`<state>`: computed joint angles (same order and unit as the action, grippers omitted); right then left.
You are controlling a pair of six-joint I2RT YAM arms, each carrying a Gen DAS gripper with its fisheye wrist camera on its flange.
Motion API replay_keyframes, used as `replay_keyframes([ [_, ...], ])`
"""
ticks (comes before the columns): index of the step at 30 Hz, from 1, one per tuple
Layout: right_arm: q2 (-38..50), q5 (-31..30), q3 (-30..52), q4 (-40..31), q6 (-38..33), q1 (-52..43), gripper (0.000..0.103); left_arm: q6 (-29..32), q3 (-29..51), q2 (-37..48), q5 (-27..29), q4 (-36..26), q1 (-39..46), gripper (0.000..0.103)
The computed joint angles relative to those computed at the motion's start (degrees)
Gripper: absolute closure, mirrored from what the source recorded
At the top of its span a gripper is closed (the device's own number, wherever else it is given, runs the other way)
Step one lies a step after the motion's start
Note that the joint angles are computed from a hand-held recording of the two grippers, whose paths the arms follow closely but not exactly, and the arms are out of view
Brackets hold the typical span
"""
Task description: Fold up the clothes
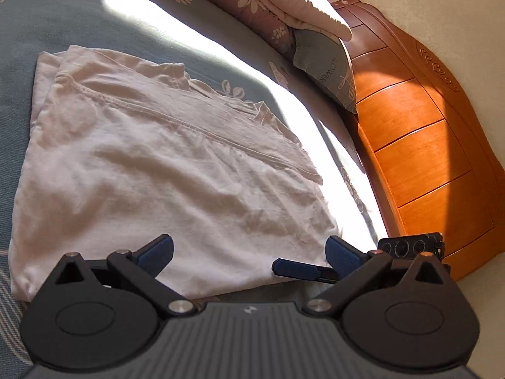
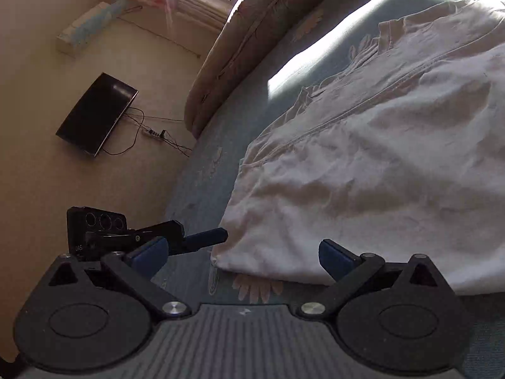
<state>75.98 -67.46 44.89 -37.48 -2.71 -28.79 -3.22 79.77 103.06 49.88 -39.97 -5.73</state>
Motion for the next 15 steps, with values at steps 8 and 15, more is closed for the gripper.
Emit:
replay_keyframes([
  [8,-4.27,7.58,0.06,-17.00,-18.49,-11.86,0.000,7.28,-7.25,-6.04,-7.18,-1.74,3.36,0.001],
  [15,-21.46,28.13,1.28,-18.77,-32.06,-11.63,0.000,29.69,-24.90,-29.37,-34.33,11.19,-13.34,0.001],
])
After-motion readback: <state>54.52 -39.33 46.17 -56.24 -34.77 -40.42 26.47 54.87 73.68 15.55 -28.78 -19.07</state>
